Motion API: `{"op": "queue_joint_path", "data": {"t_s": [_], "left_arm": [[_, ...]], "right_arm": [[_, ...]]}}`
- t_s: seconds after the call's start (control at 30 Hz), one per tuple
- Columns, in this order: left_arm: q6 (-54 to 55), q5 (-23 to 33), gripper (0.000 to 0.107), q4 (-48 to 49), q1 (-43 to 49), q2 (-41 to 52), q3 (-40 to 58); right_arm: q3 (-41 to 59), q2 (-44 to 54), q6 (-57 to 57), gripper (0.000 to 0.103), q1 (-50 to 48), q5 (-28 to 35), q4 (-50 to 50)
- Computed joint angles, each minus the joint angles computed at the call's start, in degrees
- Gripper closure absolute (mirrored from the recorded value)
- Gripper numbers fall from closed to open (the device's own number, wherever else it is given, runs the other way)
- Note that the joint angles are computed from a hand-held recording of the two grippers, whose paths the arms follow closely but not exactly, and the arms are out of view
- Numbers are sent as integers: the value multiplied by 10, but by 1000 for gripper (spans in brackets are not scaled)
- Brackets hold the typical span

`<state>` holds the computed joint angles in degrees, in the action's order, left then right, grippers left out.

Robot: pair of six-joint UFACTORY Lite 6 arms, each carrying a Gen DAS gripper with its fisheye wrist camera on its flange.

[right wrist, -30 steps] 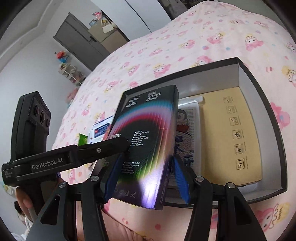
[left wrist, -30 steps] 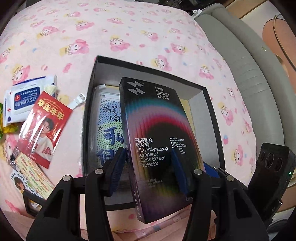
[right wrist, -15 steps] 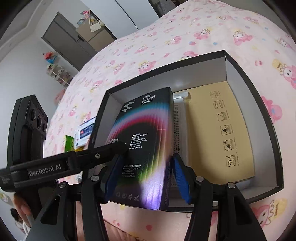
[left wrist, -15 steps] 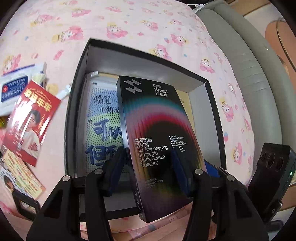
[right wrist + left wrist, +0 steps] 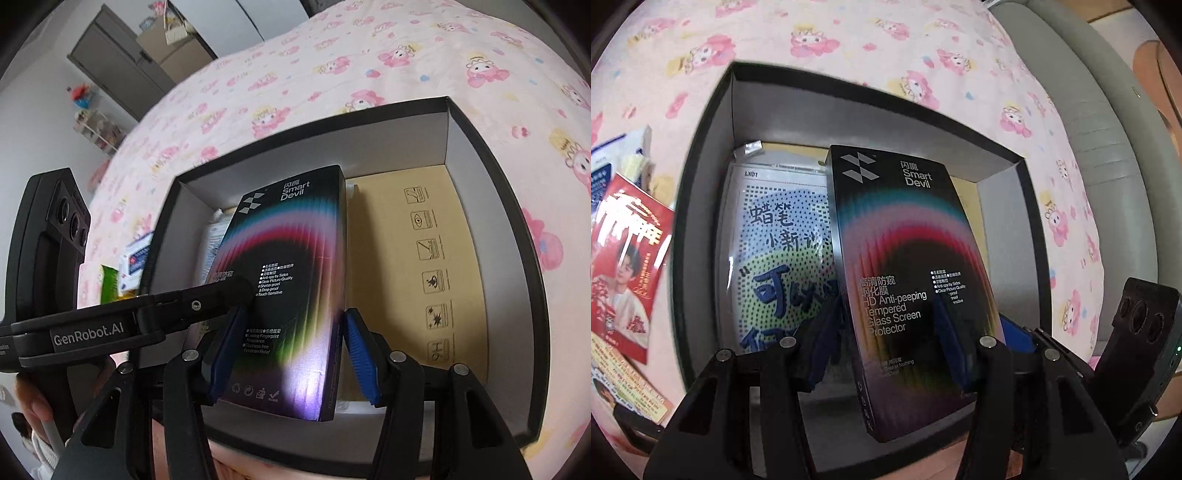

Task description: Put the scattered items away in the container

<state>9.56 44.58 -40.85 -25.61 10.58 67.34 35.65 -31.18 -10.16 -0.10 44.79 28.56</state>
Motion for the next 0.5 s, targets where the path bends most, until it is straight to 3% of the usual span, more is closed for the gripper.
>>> {"op": "queue_joint_path", "data": {"t_s": [0.27, 0.37, 0.5], "left_arm": [[0, 13, 65, 32, -24, 45, 17], [-7, -3, 72, 43, -22, 35, 9], [-36, -22, 73, 75, -25, 24, 5]], "right_arm": [[-42, 10, 19, 51, -13, 9, -19], [-42, -24, 19, 51, -25, 10, -27], [-48, -38, 65, 51, -5, -12, -62]]}}
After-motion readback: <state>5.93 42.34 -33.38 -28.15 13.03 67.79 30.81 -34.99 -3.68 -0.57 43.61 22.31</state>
